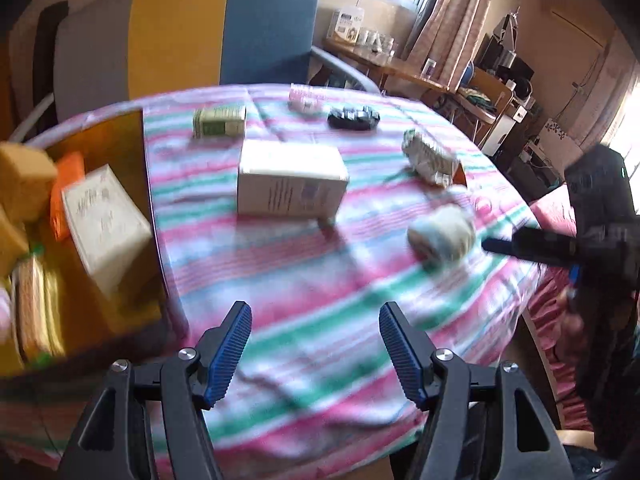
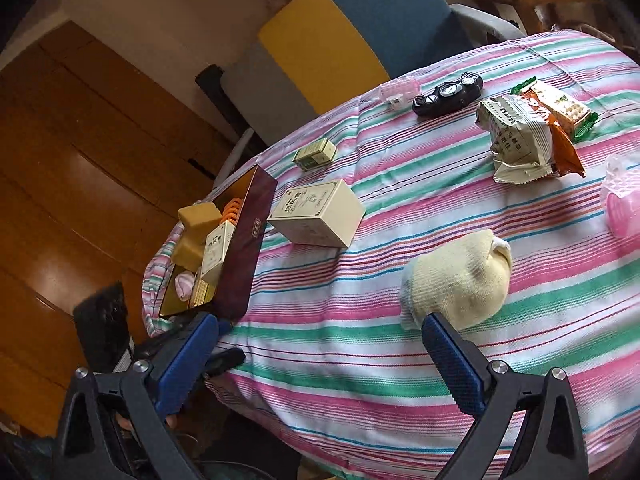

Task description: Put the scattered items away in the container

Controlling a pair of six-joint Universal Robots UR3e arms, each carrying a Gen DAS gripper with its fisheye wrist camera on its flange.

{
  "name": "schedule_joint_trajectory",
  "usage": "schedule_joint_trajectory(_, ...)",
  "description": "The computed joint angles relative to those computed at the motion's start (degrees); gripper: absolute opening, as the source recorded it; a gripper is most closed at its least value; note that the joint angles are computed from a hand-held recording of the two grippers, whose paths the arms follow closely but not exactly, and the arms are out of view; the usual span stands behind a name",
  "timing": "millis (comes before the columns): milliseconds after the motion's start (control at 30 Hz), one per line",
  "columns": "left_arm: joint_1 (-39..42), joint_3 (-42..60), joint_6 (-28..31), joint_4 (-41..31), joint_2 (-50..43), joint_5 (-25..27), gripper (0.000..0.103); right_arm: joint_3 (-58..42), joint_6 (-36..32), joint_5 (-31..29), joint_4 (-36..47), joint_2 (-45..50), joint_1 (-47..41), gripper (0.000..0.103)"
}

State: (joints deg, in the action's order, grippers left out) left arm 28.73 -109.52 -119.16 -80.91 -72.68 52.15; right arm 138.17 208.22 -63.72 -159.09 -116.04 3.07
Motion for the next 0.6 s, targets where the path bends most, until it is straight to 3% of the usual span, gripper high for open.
schedule_joint_trajectory(100, -5.3, 6.42, -1.56, 5.85, -6.44, 0.39, 0.068, -0.14, -0.87, -1.33, 1.45, -1.02, 0.42, 0.103)
schedule_joint_trajectory(233, -12.36, 17.01, 3.57, 7.83, -16.73, 4.98, 0.068, 0.06, -1.88, -2.65, 2.54, -1.86, 0.43, 0.103)
schedule_joint_trajectory(400, -18.7, 30.43, 9.6, 4.77, -28.11, 11.14, 0.069, -0.62, -3.7, -3.39, 3.29, -1.08, 0.33, 0.103)
schedule_joint_trajectory(600, -23.76, 47.2, 12.85, -2.99, -41.08, 15.23, 0.07, -1.72, -6.33, -0.34, 2.88, 2.01, -0.91, 0.103)
